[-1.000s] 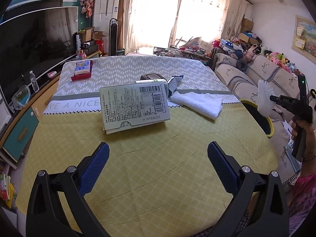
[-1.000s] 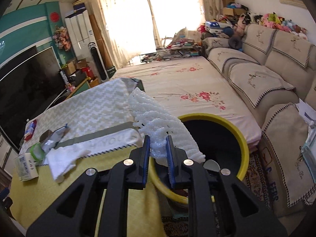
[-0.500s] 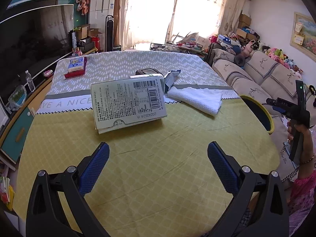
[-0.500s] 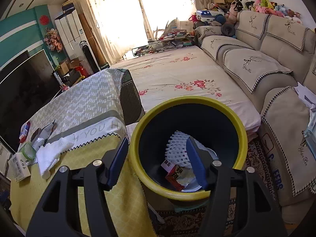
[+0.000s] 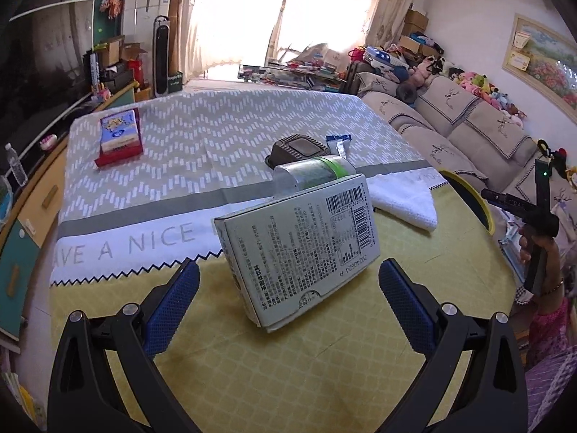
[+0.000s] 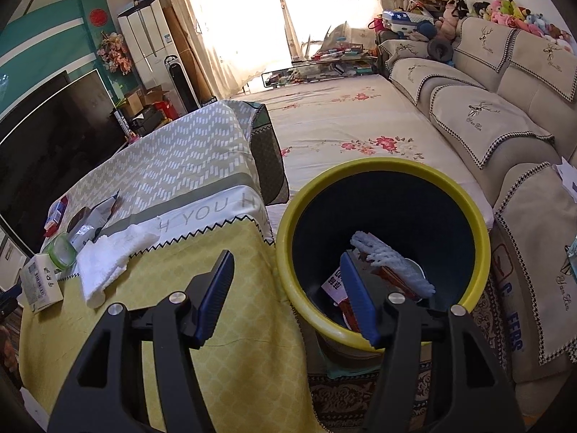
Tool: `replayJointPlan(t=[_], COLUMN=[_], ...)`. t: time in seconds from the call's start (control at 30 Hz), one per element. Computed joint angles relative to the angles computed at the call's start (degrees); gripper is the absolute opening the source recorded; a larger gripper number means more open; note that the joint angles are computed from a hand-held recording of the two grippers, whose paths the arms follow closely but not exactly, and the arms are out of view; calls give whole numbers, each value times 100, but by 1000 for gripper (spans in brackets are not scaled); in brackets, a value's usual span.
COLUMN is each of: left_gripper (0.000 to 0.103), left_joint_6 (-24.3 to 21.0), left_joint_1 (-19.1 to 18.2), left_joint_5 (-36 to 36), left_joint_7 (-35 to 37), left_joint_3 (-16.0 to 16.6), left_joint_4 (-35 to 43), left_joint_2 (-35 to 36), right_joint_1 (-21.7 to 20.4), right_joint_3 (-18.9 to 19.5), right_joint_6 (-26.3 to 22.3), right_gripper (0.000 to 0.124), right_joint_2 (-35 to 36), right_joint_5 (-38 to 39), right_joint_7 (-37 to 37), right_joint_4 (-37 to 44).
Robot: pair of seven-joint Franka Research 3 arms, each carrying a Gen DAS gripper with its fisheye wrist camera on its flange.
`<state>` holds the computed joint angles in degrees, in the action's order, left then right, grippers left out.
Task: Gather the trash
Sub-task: 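Grasp the pale green box with the left tool and lift it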
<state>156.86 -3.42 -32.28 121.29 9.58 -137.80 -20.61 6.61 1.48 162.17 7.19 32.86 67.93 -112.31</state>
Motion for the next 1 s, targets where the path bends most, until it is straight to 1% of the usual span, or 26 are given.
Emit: replayJointPlan(t=[0.03, 0.1, 0.2, 0.4, 0.5, 0.53, 0.63, 0.73, 0.87, 0.93, 1.0], left_gripper=[98, 98, 98, 98, 94, 90, 83, 78, 77, 77, 77], left_joint_6=[-120, -268, -302, -682, -586, -477, -252, -187, -94, -111, -78], left_joint_1=[-58, -92, 67, 333, 413, 410, 326, 165, -263, -478, -612], left_joint_5=[-91, -275, -344, -976, -1181, -1136, -777, -362, -250, -274, -303], left_joint_7=[110, 385, 544, 1035, 1281, 1303, 1112, 768, 686, 762, 795], left_joint_3=[98, 151, 7, -165, -381, -465, -652, -730, -619, -540, -500], left_joint_4=[119, 288, 491, 864, 722, 630, 340, 152, -30, -32, 12], left_joint_2=[110, 287, 565, 991, 825, 723, 435, 242, 35, 34, 101], right_joint_1=[6, 25, 38, 52, 51, 52, 42, 35, 28, 23, 17], right_joint_3=[8, 9, 16, 21, 22, 22, 37, 62, 80, 79, 79], right_joint_6=[-10, -20, -72, -117, -107, -105, -126, -151, -180, -180, -175], right_gripper=[58, 58, 59, 59, 59, 59, 59, 59, 59, 59, 59], right_joint_2=[2, 10, 35, 48, 44, 45, 46, 46, 22, 8, -9], right_joint_5=[-1, -41, -67, -91, -71, -73, -14, 92, 249, 320, 404], right_joint_7=[-10, 8, 12, 20, 11, 20, -29, -133, -285, -349, -413], right_joint_4=[8, 22, 55, 69, 62, 66, 75, 75, 59, 44, 26])
